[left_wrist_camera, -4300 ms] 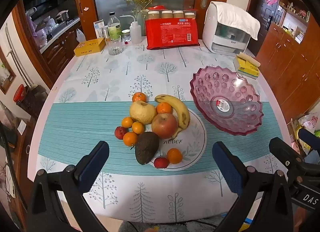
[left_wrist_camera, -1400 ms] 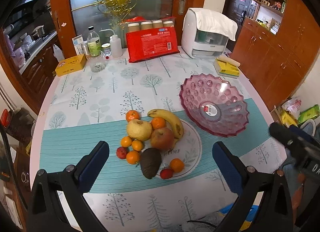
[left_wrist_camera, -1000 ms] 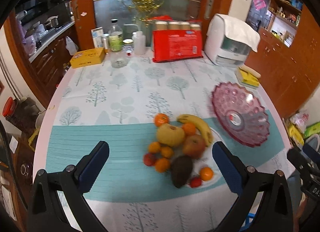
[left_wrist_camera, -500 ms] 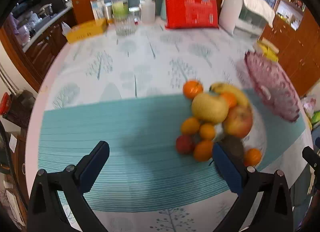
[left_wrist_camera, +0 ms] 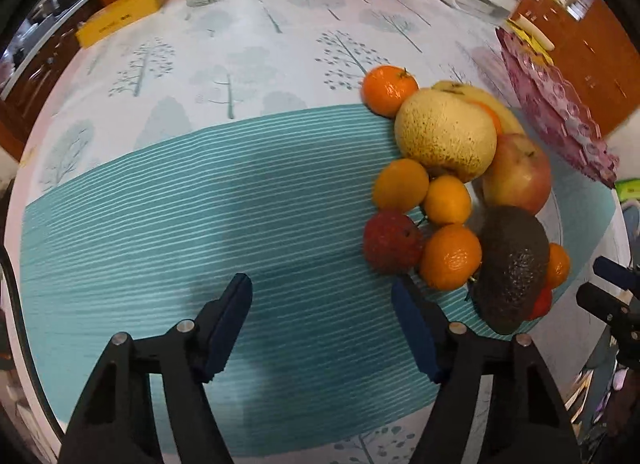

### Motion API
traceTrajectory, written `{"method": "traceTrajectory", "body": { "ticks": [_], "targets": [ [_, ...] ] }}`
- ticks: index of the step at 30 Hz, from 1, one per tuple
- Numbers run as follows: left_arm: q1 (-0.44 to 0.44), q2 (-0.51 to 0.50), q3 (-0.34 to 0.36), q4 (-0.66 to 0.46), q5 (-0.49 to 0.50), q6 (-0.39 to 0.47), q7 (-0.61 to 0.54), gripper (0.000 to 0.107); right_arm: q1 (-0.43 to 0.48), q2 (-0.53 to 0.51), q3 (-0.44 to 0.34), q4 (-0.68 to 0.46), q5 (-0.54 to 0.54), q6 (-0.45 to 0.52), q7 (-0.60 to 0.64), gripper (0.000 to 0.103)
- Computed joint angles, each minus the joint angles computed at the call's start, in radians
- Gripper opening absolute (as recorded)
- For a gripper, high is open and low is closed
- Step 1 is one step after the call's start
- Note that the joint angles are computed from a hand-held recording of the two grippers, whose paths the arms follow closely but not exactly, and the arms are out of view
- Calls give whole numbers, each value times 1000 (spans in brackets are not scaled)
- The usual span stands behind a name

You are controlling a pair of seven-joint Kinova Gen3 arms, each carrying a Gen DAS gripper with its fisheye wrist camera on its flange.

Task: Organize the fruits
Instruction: 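Grasp the small red apple with the left gripper while the right gripper grasps a tangerine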

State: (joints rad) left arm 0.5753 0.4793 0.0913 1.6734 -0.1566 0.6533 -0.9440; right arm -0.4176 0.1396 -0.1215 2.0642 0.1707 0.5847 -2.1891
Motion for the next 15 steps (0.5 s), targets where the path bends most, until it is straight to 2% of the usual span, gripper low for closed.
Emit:
{"method": "traceTrajectory", "body": {
  "ticks": [7,11,13,15],
  "targets": [
    [-30,28,37,-27,6,-8,-136,68,55,66,-11,-35,-128,-17,133,71],
    [-44,45,48,-58,8,10,-237,59,90,109,-20,-64,-221,-14,216,71],
    [-56,55,56,-73,25,16,-283,59,102,118,-23,-71,-253,-17,248,71],
    [-66,65,61,-87,42,17,-323,59,105,124,-20,-76,-270,-22,265,65]
  ]
}}
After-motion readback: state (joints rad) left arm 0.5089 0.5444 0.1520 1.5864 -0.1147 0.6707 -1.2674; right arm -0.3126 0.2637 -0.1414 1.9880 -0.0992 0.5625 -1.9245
